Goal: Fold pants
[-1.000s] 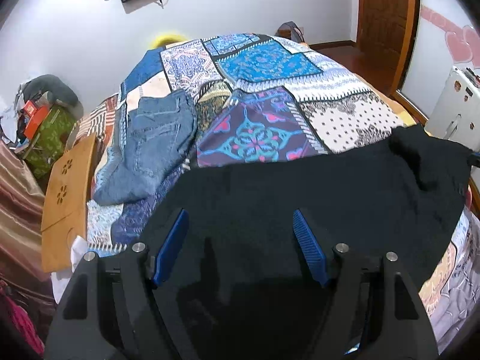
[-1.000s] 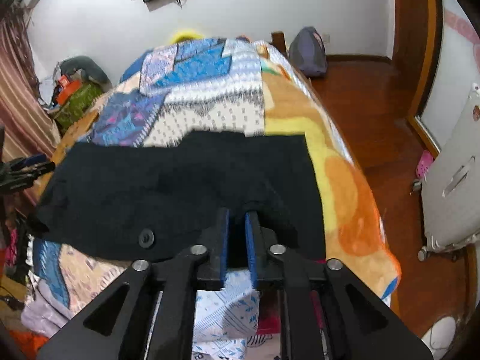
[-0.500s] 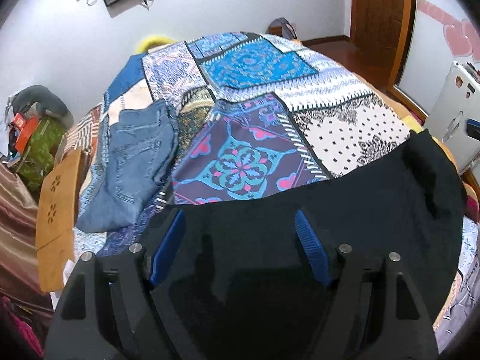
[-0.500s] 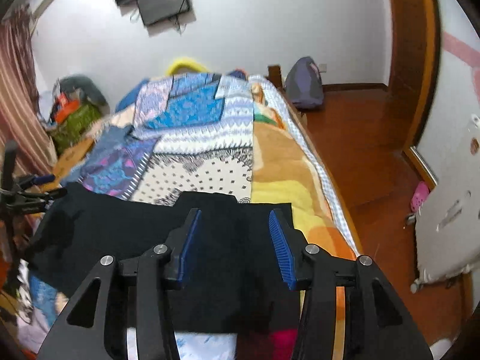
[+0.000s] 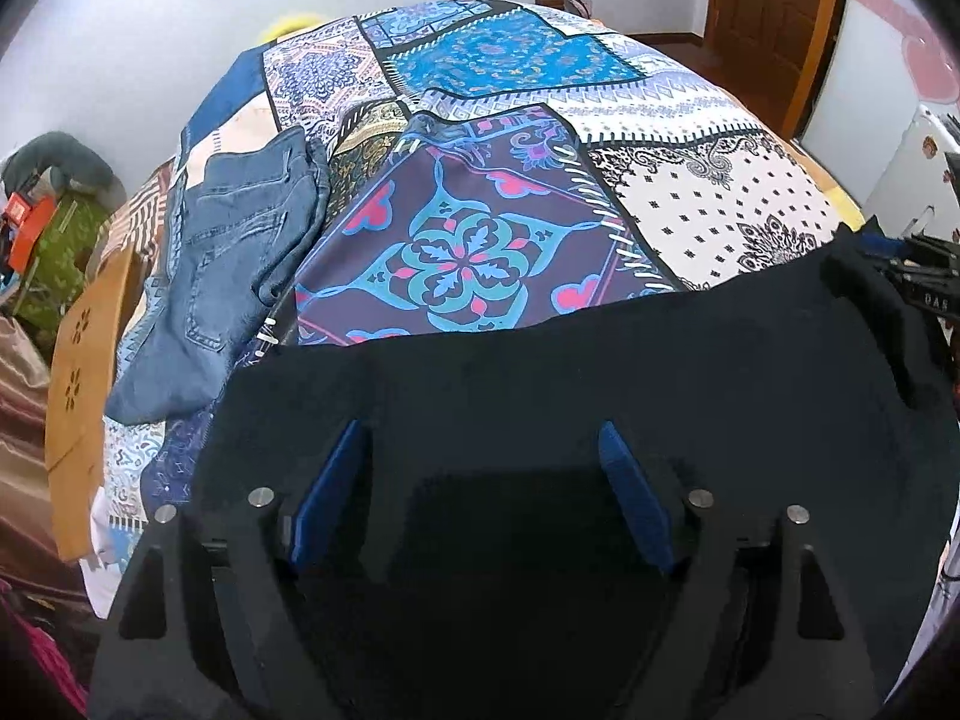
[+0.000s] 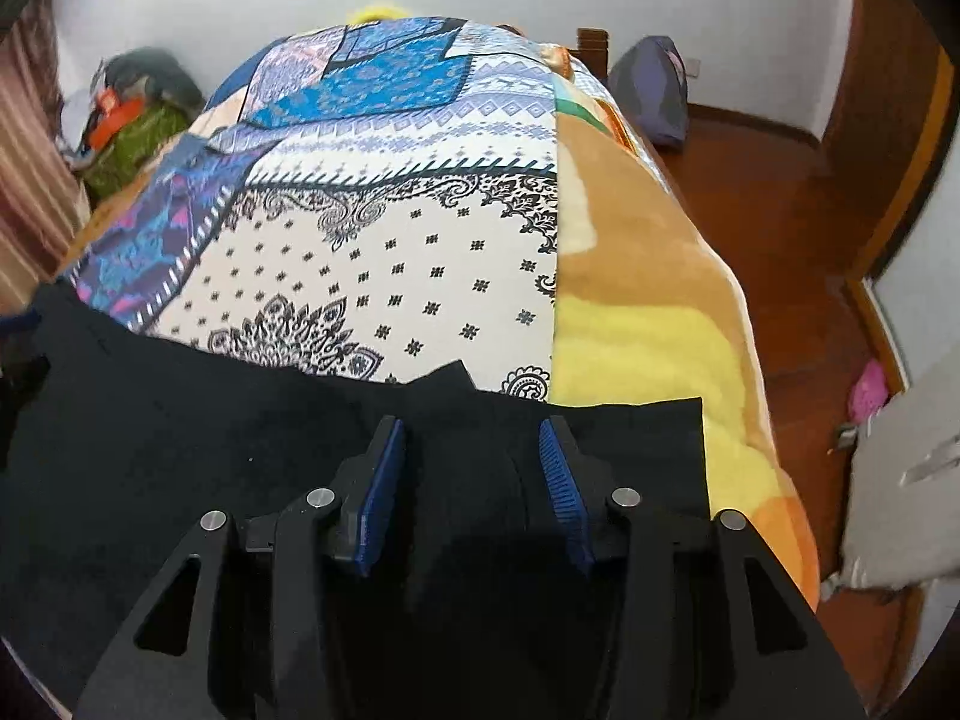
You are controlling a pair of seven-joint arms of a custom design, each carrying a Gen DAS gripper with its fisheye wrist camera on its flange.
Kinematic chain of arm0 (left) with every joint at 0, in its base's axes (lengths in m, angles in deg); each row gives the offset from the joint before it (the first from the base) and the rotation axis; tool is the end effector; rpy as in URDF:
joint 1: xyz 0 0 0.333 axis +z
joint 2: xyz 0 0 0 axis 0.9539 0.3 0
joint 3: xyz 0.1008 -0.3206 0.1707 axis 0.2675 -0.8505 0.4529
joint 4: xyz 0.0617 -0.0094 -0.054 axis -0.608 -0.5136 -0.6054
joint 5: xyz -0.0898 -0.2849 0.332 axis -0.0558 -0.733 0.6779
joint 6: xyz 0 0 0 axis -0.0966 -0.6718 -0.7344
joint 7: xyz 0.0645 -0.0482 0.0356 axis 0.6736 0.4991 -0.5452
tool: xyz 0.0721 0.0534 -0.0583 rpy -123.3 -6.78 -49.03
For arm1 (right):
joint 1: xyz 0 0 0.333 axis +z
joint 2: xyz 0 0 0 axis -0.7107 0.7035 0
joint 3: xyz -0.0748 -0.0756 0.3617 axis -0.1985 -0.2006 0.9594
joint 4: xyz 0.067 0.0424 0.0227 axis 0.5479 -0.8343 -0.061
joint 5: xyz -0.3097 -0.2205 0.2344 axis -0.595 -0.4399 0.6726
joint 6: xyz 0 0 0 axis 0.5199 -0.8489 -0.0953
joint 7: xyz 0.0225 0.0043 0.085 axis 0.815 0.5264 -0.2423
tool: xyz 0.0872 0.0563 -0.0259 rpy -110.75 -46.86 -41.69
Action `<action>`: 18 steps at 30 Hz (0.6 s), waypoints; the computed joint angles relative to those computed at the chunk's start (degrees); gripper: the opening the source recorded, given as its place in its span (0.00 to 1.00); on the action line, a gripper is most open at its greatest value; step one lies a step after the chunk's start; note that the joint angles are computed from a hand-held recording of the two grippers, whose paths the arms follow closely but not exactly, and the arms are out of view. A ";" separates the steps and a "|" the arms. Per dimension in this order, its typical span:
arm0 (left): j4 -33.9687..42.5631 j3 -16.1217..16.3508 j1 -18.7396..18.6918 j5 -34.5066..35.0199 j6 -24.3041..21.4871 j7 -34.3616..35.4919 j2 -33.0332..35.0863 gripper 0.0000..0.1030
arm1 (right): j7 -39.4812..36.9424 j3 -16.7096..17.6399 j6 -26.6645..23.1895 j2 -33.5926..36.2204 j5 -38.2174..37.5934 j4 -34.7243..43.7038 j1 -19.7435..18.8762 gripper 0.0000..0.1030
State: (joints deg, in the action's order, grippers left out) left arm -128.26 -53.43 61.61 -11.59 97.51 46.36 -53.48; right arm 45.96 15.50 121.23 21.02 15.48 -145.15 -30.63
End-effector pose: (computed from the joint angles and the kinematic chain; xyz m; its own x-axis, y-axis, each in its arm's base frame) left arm 0.6556 -0.2479 0.5245 -0.1479 -0.9807 -0.1279 -0.8778 0.1898 -0.4398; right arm 0.6394 0.1977 0.5219 0.3204 -0.9392 -0.1235 -0.8234 -0.2116 -0.5265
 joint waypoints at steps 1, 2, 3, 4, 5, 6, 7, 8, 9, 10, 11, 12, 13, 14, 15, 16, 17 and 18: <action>0.04 0.03 -0.06 0.14 -0.01 -0.29 0.08 0.79 | -0.46 -0.01 0.12 -0.06 -0.37 -0.14 0.01 0.34; 0.13 0.07 -0.13 0.39 -0.06 -0.52 0.18 0.79 | -1.13 -0.01 0.45 -0.41 -0.93 -0.60 0.04 0.28; 0.21 0.09 -0.24 0.75 -0.09 -0.77 0.29 0.80 | -1.50 -0.01 0.72 -0.64 -1.44 -0.86 0.08 0.19; 0.28 0.12 -0.35 1.18 -0.24 -0.96 0.31 0.80 | -1.03 -0.08 0.99 -0.74 -3.11 -0.88 0.28 0.17; 0.29 0.13 -0.41 1.41 -0.35 -1.11 0.28 0.80 | -0.75 -0.14 1.63 -1.07 -4.97 -1.22 0.48 0.10; 0.31 0.14 -0.45 1.58 -0.52 -1.23 0.22 0.80 | -1.16 -0.08 2.00 -1.35 -5.43 -1.51 0.51 0.08; 0.32 0.15 -0.48 1.74 -0.69 -1.34 0.16 0.80 | -0.70 -0.10 2.64 -1.68 -6.75 -1.92 0.64 0.07; 0.27 0.17 -0.49 1.91 -0.78 -1.46 0.09 0.80 | 0.39 -0.16 3.90 -2.11 -8.64 -2.52 0.80 0.07; 0.28 0.18 -0.56 2.21 -0.99 -1.69 -0.01 0.80 | 1.33 -0.23 4.82 -2.70 -10.03 -3.16 0.81 0.06; 0.28 0.21 -0.65 2.61 -1.18 -1.97 -0.11 0.80 | 2.70 -0.34 6.13 -3.48 -11.56 -3.99 0.74 0.06; 0.27 0.22 -0.71 2.97 -1.27 -2.19 -0.20 0.80 | 3.93 -0.35 7.23 -3.98 -12.70 -4.50 0.59 0.06; 0.31 0.23 -0.79 3.43 -1.37 -2.42 -0.28 0.80 | 5.12 -0.46 8.51 -4.89 -13.58 -5.36 0.27 0.06; 0.31 0.27 -0.91 4.11 -1.39 -2.75 -0.42 0.80 | 5.88 -0.41 9.04 -5.18 -14.17 -5.57 -0.01 0.06; 0.30 0.29 -1.00 4.74 -1.26 -3.08 -0.57 0.80 | 7.38 -0.51 9.65 -5.83 -15.54 -6.03 -0.47 0.06; 0.22 0.28 -1.02 5.03 -1.04 -3.30 -0.78 0.80 | 8.55 -0.55 9.77 -6.26 -16.81 -6.26 -0.96 0.05; 0.12 0.23 -0.96 4.97 -0.65 -3.39 -1.06 0.80 | 10.75 -0.51 10.12 -6.65 -19.24 -6.58 -1.57 0.05; 0.03 0.19 -0.91 4.88 -0.30 -3.52 -1.23 0.80 | 12.84 -0.54 10.29 -7.07 -21.62 -6.94 -2.28 0.05; 0.05 0.12 -0.81 4.54 0.05 -3.44 -1.41 0.80 | 14.22 -0.51 9.99 -7.17 -22.95 -6.99 -2.83 0.05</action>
State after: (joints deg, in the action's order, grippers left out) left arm -128.21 -53.31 60.81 -7.05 97.56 42.93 -54.89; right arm 60.18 14.99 131.22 13.85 -7.47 -152.14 -33.46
